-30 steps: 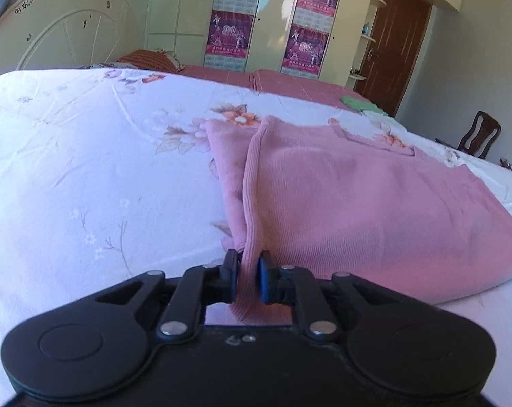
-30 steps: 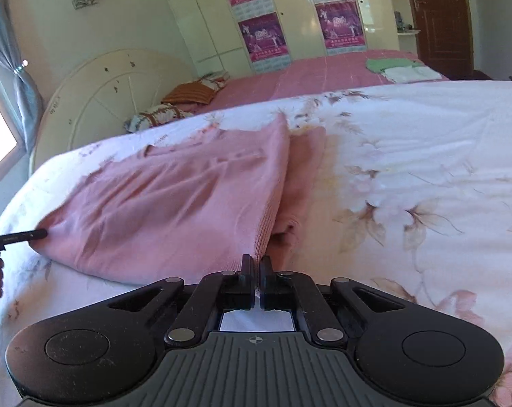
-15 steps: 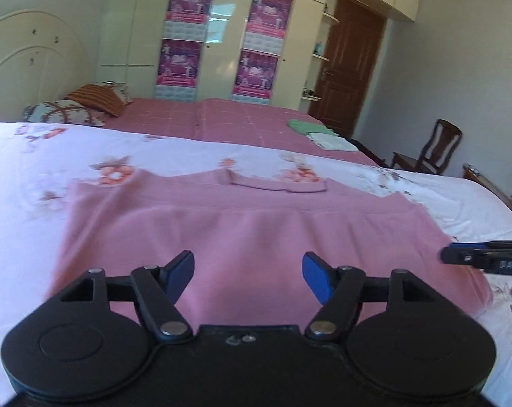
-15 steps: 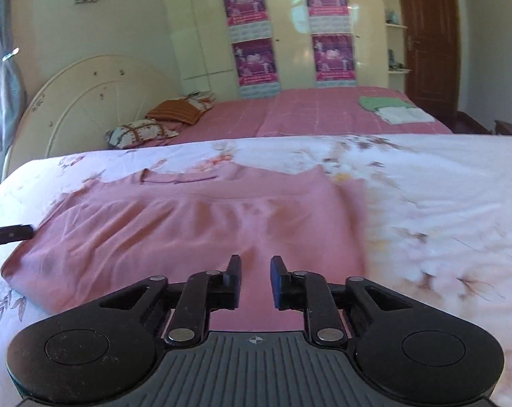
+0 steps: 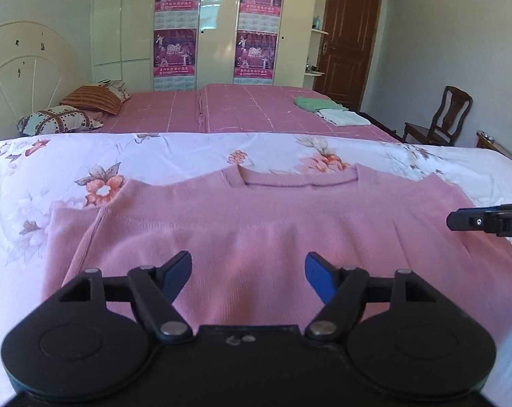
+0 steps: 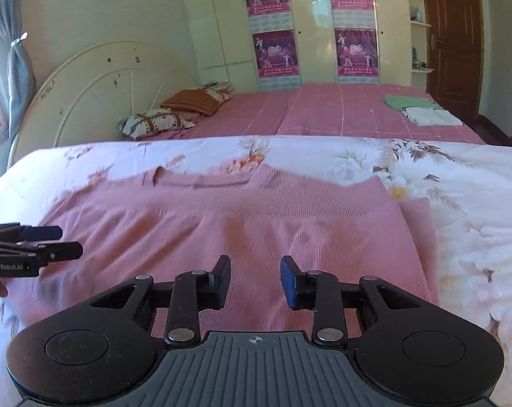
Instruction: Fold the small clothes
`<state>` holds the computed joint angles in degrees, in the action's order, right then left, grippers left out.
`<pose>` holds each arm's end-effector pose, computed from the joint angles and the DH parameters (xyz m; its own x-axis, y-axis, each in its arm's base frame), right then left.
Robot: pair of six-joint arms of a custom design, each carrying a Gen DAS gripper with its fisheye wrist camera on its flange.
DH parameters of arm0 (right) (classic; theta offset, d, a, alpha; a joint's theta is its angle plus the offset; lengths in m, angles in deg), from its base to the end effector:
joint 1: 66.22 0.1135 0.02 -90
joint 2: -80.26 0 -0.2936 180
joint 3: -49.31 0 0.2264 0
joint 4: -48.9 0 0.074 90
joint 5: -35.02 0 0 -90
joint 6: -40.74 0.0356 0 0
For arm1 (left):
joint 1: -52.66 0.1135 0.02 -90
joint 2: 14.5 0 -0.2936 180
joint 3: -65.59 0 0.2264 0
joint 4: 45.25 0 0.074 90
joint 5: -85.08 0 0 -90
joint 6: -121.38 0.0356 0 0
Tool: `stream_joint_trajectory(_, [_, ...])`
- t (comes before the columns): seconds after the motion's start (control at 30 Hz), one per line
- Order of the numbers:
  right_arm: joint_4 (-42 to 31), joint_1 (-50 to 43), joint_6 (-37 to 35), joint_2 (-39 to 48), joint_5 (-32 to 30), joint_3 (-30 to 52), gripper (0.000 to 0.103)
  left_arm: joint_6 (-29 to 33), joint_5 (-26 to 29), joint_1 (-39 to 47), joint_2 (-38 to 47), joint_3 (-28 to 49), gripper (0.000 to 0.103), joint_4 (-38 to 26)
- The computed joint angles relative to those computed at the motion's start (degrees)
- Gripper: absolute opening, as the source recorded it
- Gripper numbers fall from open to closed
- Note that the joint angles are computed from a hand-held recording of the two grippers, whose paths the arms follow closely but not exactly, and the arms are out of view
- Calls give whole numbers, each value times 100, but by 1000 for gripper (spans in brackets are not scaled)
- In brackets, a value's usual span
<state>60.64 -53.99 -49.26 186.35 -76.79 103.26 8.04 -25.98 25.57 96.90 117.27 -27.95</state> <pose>0.3117 0.0811 0.1475 -0.6334 -0.1373 -0.7615 -0.4732 0.8474 0.2408 0.2911 -0.1345 0.1190 -0.6262 -0.0950 -0.7738 -0.0646 0.9955 -0.0699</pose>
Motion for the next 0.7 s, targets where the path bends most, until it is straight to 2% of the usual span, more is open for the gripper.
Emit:
stream_joint_trajectory(0.1, [-447,345,157,580,186,960,32,27,186,368,375,656,69,-320])
stream_joint_trajectory(0.23, [-521,619,-248,1124,547,1488,32,266,115,466,749,1020,74,-502])
stream_joint_trajectory(0.33, [-231,445,-339,1347,529,1444,32,355,159,520,825,730,76,6])
stream_joint_trajectory(0.47, [-231,26,-379,1306,358,1316,32,463,147,529,838,529,77,305])
stream_joint_trajectory(0.57, [-336,-83,-405,1286,227,1329,32,462,90,509,796,628,77,96])
stream_joint_trajectory(0.6, [-427,-57,-471,1236,287,1346,32,406,-3,463,724,704,74,-135])
stream_joint_trajectory(0.63, [-530,-37,-483,1137,349,1333,33,369,-132,367,587,751,66,-373])
stream_joint_trajectory(0.7, [-556,-71,-452,813,241,1125,33,446,-485,13,265,555,64,-286])
